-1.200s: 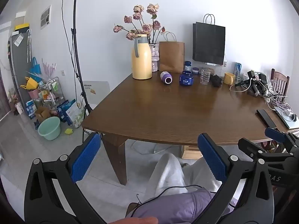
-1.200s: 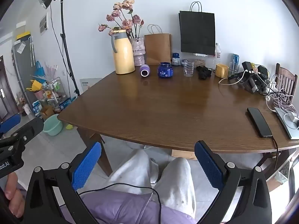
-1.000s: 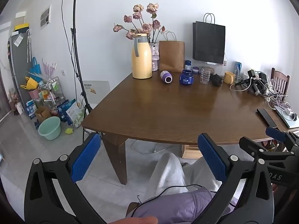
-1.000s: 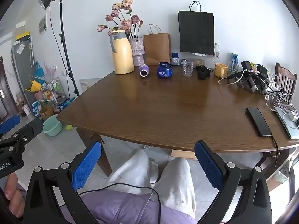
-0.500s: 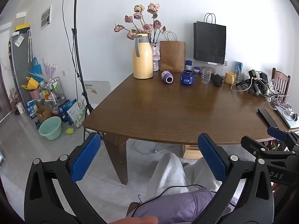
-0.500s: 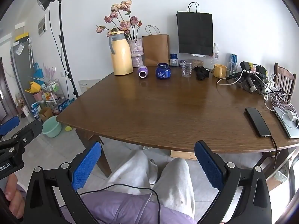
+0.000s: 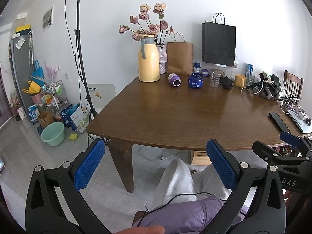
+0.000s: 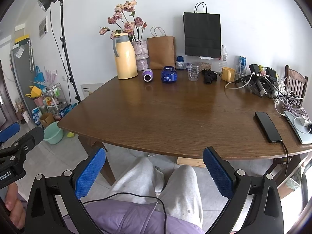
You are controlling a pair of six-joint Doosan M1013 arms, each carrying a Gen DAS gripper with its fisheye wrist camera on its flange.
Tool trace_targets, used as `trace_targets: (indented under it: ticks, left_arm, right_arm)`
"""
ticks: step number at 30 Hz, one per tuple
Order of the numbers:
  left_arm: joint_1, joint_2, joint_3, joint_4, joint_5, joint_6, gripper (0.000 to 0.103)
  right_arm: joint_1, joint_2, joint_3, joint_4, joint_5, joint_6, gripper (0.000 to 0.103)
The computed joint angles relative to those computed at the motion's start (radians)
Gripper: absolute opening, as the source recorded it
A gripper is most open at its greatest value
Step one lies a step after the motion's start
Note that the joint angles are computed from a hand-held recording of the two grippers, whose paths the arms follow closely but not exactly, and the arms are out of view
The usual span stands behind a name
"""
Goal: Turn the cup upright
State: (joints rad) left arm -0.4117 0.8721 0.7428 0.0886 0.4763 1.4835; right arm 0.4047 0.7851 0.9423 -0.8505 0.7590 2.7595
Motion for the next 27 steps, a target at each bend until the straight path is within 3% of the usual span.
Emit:
trace_targets:
  ticks: [27]
  left_arm:
    - [-0.003,0.01,-0.013,0.014,0.013,-0.012,0.103]
  right_arm:
    - [0.0,0.0,0.0,-0.007,0.004,0.009,0.102]
